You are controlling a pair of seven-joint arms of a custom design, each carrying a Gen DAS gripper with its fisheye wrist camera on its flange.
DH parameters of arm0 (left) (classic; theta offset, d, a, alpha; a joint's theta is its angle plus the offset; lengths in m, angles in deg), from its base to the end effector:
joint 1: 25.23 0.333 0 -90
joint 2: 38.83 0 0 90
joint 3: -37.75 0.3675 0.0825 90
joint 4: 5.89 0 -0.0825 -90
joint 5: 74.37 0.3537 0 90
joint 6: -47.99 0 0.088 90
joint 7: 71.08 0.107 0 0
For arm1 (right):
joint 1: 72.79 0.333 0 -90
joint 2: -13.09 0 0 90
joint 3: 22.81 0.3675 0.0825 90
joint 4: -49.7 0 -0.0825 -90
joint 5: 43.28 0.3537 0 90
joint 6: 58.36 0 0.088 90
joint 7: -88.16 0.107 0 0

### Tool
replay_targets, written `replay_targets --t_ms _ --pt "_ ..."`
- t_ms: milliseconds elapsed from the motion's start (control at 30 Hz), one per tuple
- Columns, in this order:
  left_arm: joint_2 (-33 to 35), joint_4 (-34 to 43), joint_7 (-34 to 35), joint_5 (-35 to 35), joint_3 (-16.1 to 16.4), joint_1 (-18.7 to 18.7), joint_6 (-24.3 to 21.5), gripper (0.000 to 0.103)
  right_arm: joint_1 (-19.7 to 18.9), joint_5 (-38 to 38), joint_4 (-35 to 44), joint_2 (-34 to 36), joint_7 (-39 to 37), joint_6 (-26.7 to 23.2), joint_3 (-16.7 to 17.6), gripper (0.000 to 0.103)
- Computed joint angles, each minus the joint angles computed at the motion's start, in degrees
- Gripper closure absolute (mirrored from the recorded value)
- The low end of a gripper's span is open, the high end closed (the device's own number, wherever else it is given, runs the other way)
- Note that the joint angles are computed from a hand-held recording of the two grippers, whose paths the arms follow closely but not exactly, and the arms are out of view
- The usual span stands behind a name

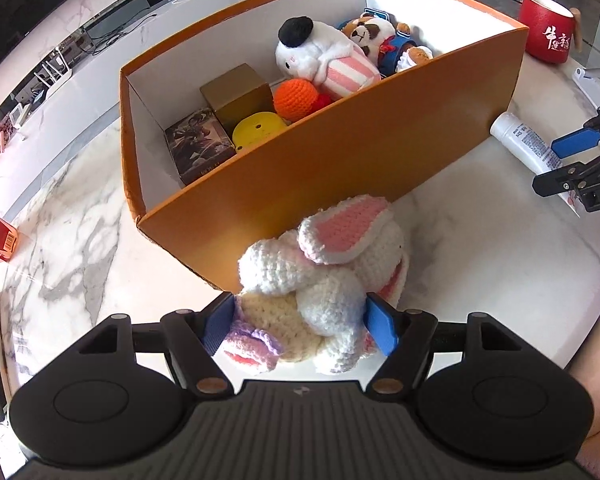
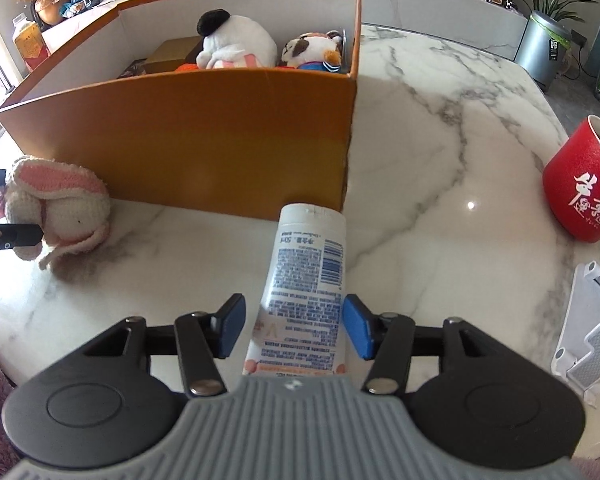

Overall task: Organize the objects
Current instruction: 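Lift the crocheted bunny and lotion tube and carry them over the orange box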

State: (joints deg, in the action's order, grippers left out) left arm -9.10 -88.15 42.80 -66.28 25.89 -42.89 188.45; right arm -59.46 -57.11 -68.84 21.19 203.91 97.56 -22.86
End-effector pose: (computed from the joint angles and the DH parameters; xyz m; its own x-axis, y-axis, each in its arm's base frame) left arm 0.6615 -0.3312 0.5091 -0.7704 -0.5970 -0.2237 -0.4704 0.7691 -0.4327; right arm 0.5770 0.1452 0.4892 -0.0144 -0.9994 -0.0304 -0.8628 0.0278 -0.5047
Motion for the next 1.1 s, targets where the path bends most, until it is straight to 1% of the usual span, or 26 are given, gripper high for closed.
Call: replay_targets --t_ms 133,233,500,700,833,933,1100 --pt "0.2 0.2 -0.9 0.8 0.5 -0.6 0.0 0.022 0.6 -0.7 2.4 1.7 0.2 -4.3 -0.1 0.048" --pt "0.3 0.1 -1.4 1.3 0.6 -0.8 0.3 0.022 1.1 -2.4 2.6 1.8 1.0 -4.3 -0.3 0.048" --pt "1.0 0.7 -1.9 2.3 0.8 -1.1 0.2 0.024 1.1 -3.1 2.4 1.7 1.2 -4.2 -0.4 0.049" --pt "0.3 0.1 -1.4 1.6 0.3 -0.6 0.3 0.032 1.2 -4.0 2.3 1.6 1.5 -4.1 -0.4 0.049" --pt "-0.9 -1.2 -1.5 0.1 -0.2 0.0 0.5 0.035 1.7 -6.9 0.6 0.2 3.9 -1.9 -0.8 0.050" --pt "-2.6 -3.0 -2.1 -0.8 -0.5 0.4 1.3 0.035 1.3 -6.9 -0.1 -0.5 4.1 -0.8 -0.5 0.050" --pt "-5.1 -4.0 -1.5 -5.5 -2.3 2.1 -0.3 0.035 -0.1 -1.2 -1.8 -2.3 1.2 1.3 0.6 0.050"
